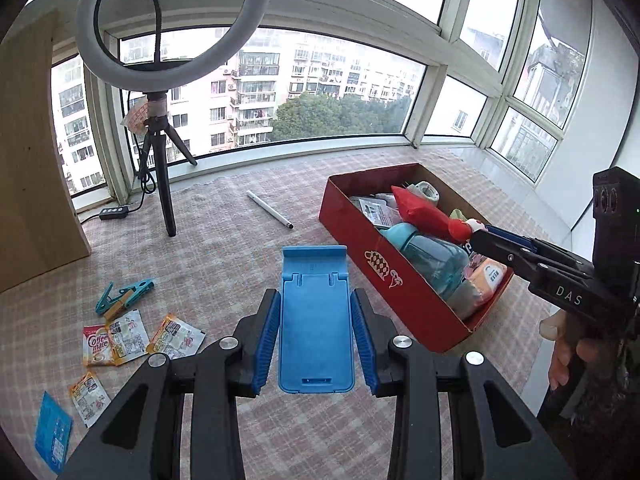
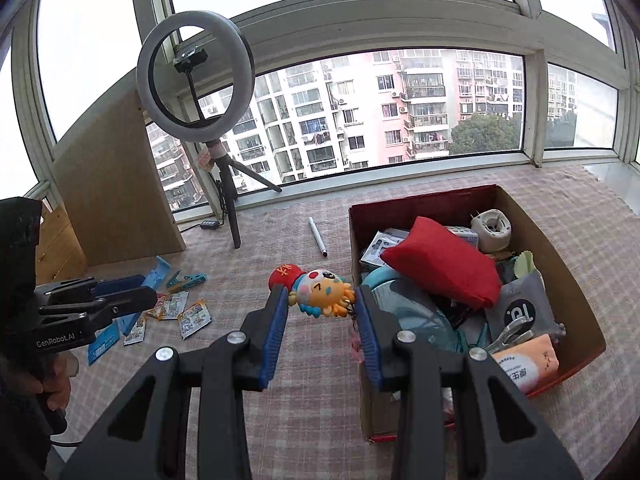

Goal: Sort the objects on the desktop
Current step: 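Carry the phone stand and doll keychain into the red box and release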

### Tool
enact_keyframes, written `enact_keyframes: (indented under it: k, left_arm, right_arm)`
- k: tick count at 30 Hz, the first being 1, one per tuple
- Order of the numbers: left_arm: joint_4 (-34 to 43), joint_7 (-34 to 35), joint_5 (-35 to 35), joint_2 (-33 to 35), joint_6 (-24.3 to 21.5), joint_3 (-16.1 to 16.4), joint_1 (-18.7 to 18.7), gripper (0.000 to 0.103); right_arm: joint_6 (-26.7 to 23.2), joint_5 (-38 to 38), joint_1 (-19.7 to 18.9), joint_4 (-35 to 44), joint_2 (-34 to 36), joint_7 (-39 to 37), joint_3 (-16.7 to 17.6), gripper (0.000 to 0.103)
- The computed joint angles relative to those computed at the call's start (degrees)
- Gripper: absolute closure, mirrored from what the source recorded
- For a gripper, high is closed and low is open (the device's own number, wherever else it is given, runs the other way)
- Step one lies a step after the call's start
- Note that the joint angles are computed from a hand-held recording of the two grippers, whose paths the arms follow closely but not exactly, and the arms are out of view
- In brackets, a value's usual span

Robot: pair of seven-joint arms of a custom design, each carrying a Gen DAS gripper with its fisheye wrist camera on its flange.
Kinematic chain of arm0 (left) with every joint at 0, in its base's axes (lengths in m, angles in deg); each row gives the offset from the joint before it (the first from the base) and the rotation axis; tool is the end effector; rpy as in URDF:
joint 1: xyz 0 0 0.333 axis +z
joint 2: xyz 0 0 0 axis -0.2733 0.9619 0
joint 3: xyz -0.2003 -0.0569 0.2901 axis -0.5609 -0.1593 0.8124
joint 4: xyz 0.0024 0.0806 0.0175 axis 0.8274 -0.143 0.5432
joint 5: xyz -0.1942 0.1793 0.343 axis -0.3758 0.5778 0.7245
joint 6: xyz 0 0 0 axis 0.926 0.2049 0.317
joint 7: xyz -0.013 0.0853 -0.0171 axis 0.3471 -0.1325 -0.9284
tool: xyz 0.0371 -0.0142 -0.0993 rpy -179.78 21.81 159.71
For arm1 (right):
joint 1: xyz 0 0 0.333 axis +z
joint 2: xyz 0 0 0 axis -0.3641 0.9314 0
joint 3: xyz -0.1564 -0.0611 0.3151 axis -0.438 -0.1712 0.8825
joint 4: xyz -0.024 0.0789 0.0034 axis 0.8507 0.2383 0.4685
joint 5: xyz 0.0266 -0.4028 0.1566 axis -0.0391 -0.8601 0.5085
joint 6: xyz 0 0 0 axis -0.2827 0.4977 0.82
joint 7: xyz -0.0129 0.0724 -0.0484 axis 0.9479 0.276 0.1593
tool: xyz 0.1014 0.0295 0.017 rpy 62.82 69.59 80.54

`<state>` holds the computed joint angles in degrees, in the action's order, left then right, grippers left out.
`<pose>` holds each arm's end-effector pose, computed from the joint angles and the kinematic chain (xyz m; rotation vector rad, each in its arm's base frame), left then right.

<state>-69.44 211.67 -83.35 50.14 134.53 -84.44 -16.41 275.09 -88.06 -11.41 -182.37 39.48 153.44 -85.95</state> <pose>0.6563 -0.1346 0.3993 -1.4487 2.2747 -1.0946 0.6044 0.1222 0.3925 -1.5711 1.6236 -0.5913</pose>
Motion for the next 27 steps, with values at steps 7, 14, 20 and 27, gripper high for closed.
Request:
enact_keyframes:
  k: [7,14,20,27]
  left_arm:
    - [1.01,-1.88,2.68,1.91,-1.11,-2.82,-5.19,0.069]
    - [3.11,-10.2,10.56,5.71,1.54,-3.22,-9.03,0.069]
    - [4.34,-22.36,23.99,8.03,3.36,0.25,-13.31,0.069]
    - [4.31,-25.1,28.16,8.6,1.86,-2.83,-9.77,0.069]
  right_arm:
    - [0.29,-8.98,-9.32,-6.03,-4.82,5.59,2.01,0.069]
    - [1.81,-28.28,-17.93,-5.82,-4.66,19.82,4.32,0.069]
    - [3.44,-40.62,-20.14,-3.26,-3.11,29.02,4.21,0.069]
    - [5.3,-38.38,-17.22,-3.34,-2.06,27.35,1.72,0.069]
